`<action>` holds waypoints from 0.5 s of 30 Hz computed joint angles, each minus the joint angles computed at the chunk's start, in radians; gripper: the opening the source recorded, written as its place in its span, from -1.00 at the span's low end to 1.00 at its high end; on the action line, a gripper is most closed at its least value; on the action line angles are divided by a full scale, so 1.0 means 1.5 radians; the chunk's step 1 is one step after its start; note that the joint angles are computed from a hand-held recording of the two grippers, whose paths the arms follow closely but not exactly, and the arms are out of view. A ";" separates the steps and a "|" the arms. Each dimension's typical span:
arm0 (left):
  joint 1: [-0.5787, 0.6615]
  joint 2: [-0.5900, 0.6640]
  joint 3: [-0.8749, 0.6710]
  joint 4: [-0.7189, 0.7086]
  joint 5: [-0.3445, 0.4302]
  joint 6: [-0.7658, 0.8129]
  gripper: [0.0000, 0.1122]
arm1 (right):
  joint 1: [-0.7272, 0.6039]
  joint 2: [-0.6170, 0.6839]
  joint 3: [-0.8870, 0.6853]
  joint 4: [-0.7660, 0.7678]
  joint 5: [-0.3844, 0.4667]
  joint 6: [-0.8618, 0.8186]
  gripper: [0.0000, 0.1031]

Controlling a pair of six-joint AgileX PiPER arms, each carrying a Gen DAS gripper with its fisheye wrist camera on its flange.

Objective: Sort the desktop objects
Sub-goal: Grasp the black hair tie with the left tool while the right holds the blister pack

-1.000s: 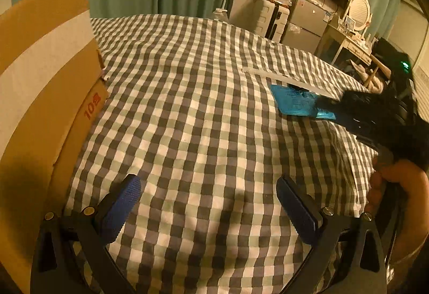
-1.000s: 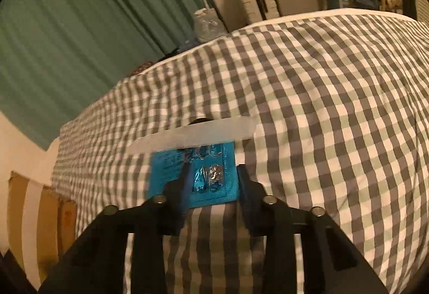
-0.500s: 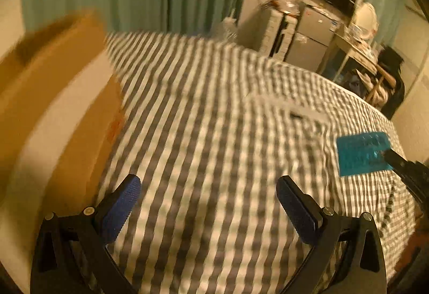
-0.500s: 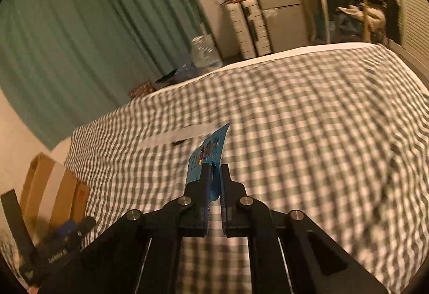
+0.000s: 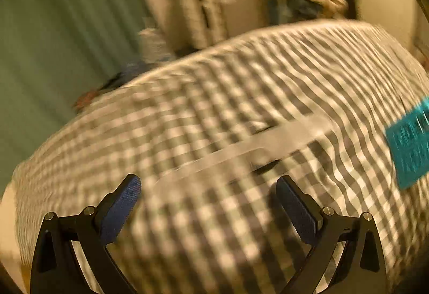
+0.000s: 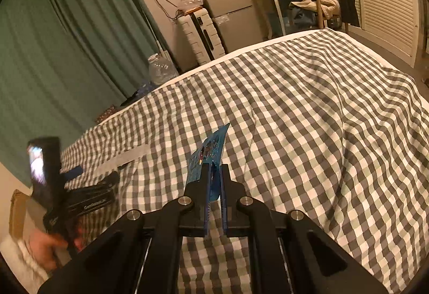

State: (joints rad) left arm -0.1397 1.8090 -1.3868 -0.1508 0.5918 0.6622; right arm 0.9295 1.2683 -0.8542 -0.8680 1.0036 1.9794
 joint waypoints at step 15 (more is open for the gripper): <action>0.167 -0.096 0.084 -0.271 0.234 0.186 -0.96 | 0.071 0.020 -0.060 0.013 0.044 0.002 -0.89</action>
State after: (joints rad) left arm 0.1103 1.6654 -1.2612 -0.5578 0.9429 0.9407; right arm 1.0361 1.2990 -0.9447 -0.8486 1.0703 1.9822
